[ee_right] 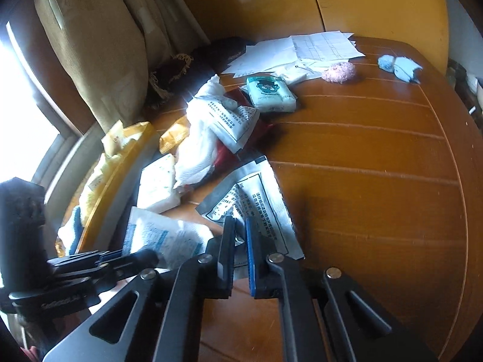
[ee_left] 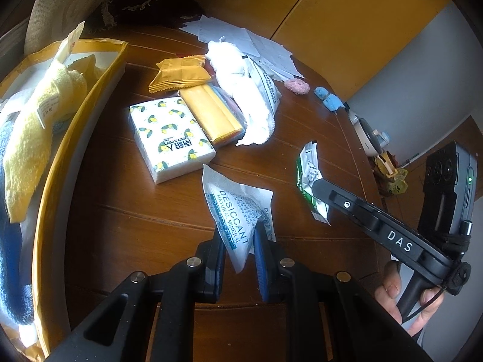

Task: Organize soft objects
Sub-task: 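Carry the desiccant packet into the tray with the left tool while the right tool carries a white packet there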

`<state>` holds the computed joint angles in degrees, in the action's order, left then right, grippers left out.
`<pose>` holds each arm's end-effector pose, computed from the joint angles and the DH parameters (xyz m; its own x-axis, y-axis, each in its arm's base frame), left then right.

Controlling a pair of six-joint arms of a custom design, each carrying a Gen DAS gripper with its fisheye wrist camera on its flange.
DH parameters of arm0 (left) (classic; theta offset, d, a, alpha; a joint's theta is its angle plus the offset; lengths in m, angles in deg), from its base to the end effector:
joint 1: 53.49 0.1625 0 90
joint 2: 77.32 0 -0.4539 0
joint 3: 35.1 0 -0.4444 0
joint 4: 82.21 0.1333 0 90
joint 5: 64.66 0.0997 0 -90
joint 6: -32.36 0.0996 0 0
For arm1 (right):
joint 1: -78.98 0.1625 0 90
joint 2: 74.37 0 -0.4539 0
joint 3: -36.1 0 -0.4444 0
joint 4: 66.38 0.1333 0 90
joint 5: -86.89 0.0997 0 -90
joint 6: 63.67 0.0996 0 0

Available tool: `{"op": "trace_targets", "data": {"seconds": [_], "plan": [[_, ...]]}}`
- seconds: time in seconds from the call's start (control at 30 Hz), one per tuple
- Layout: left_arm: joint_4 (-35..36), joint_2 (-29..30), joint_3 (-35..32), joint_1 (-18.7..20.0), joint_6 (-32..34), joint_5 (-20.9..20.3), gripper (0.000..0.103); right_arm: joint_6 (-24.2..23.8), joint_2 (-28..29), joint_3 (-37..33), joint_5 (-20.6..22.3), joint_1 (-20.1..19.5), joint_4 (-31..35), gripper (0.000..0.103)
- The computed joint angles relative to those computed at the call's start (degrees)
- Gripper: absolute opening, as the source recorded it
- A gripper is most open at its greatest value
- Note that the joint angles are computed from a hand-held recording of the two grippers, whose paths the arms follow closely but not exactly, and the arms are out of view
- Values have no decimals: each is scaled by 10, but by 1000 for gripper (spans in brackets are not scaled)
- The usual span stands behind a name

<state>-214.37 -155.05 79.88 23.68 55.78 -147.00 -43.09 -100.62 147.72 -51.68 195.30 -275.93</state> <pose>0.0190 -0.5766 0.2472 -0.8011 0.5779 -0.1559 0.5881 0.8084 -0.0258 0.3019 -0.4782 -0.0782 -0.8590 0.3394 0.3832 -0.0693 0.6646 -0.7440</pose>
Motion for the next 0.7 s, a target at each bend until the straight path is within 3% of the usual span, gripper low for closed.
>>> {"op": "trace_targets", "data": {"seconds": [0.2,0.43,0.7], "plan": [[14,-20,-7,3,3,-25,17,1,-1,8,13,13,-38,7],[20,-54,-28,16,6,-67,17,-49,-2,-19,33,38,-58,7],[-23,-67,-69,39,-11,-87,17,-119,20,-118,63,55,45,7]]}}
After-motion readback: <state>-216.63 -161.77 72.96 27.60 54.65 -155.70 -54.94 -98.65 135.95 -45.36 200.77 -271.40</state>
